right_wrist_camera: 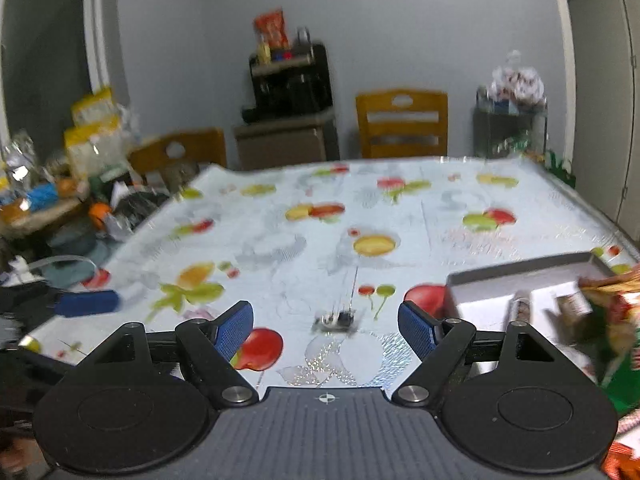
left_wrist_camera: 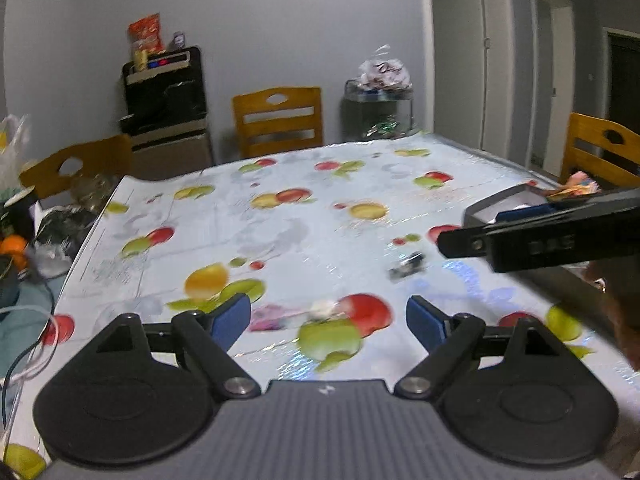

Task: Organize snacks
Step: 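Move both grippers back to the remaining candies on the table, then grasp the white-and-black candy with the right gripper while the left approaches the clear sachet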

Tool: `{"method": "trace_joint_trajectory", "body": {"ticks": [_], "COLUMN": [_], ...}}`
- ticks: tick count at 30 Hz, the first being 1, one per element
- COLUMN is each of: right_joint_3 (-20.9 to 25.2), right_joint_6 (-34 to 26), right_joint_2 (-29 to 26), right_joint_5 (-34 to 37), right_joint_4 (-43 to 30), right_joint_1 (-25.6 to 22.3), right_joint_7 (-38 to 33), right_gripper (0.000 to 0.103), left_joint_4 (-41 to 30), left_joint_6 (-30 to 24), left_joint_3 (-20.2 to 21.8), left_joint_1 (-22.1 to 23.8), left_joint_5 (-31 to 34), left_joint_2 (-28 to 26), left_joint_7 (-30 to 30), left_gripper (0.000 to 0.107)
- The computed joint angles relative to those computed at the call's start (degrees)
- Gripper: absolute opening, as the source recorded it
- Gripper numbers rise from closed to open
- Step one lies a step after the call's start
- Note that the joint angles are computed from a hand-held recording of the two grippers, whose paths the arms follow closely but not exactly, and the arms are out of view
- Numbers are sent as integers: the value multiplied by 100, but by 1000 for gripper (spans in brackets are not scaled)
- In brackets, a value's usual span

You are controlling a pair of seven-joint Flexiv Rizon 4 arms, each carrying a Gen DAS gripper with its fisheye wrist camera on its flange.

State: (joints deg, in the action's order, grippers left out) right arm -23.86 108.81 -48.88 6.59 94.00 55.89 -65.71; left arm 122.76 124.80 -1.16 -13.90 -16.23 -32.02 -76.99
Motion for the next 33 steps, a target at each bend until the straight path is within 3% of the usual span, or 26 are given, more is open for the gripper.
{"method": "trace_joint_trajectory", "body": {"ticks": [5, 10, 17, 21, 23, 33], "right_joint_3": [106, 137, -158, -459, -537, -369], "right_joint_6": [-825, -1204, -1289, -1176, -1114, -790], "right_joint_2": [-429, -722, -971, -1061, -1061, -721], "right_joint_5": [-450, -834, -1340, -1604, -1656, -1416], "right_joint_4": [-710, -1160, -1454, -1408, -1342, -734], "right_joint_1": [-253, -410, -363, -226, -180, -184], "right_joint_7": [456, 966, 1525, 1727, 1768, 1785], "right_gripper": [76, 67, 65, 39, 36, 33], "left_joint_4": [-25, -160, -654, -994, -1140, -1723], "left_joint_6": [-73, -214, -522, -840, -895, -999], "left_joint_3": [52, 5, -140, -419, -469, 6], "left_joint_1": [78, 247, 500, 796, 847, 268], "left_joint_5": [-95, -60, 198, 412, 478, 243], "left_joint_2": [-121, -252, -532, -709, -807, -1176], "left_joint_7": [-47, -179, -252, -438, -526, -257], "left_gripper": [86, 86, 86, 86, 86, 86]}}
